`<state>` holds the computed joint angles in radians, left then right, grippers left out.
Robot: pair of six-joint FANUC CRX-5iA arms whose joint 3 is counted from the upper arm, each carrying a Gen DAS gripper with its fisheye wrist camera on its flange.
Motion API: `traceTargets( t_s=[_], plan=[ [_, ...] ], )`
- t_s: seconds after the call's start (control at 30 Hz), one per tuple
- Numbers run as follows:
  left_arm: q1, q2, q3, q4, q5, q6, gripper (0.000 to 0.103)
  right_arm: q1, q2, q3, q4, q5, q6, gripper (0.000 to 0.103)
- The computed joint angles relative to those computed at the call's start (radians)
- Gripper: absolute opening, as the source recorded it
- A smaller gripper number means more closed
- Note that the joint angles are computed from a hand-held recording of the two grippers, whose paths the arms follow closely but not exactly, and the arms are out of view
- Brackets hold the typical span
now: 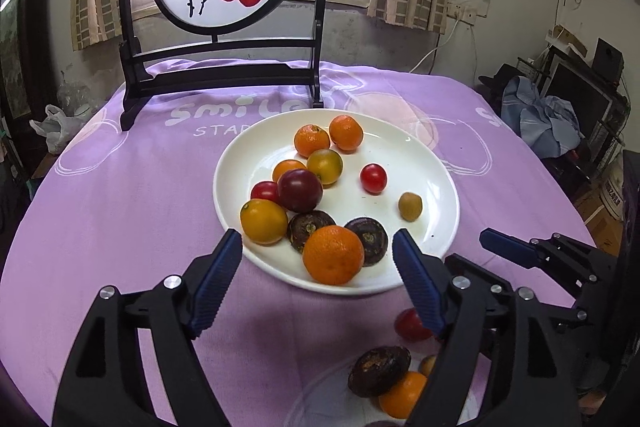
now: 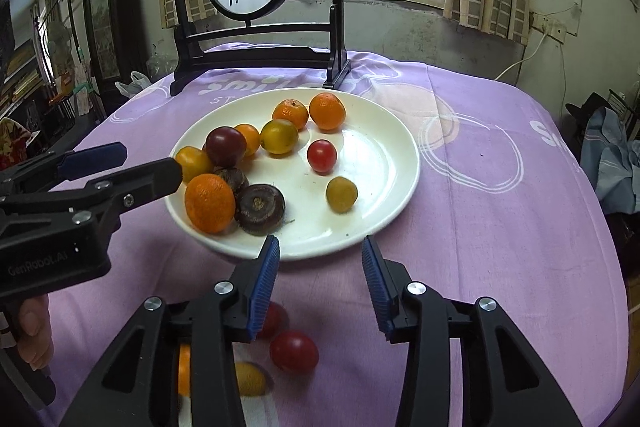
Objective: Organize fruits
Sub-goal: 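Grasp a dark red tomato with the left tool while the right grasps a red cherry tomato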
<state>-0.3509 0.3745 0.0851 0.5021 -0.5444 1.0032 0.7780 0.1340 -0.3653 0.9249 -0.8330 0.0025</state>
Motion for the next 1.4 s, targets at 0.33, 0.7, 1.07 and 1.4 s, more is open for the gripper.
traceTargets(
  t_s=[0.33,0.7,1.07,1.4],
  plan=[
    [0.017,-0.120,-0.231,0.209,0.032,-0.209,0.077,0.089,-0.068,-0.084,-0.013,-0.059,-0.057,0.073],
    [0.008,-0.216,-0.429,0.456,0.049,-0.519,0.085,0.178,-0.116,-0.171,-0.033,-0.078,-0.159,0.083],
    [0.013,-0.206,-0.417,0.336,-0.050,-0.512,0.083,0.186,-0.108,-0.168,-0.042,-0.112,-0.157,0.085],
    [0.023,-0.161,-0.350,0.210,-0.137,-0.431,0.040,0.188,-0.109,-0.170,-0.038,-0.122,-0.166,0.089]
  ],
)
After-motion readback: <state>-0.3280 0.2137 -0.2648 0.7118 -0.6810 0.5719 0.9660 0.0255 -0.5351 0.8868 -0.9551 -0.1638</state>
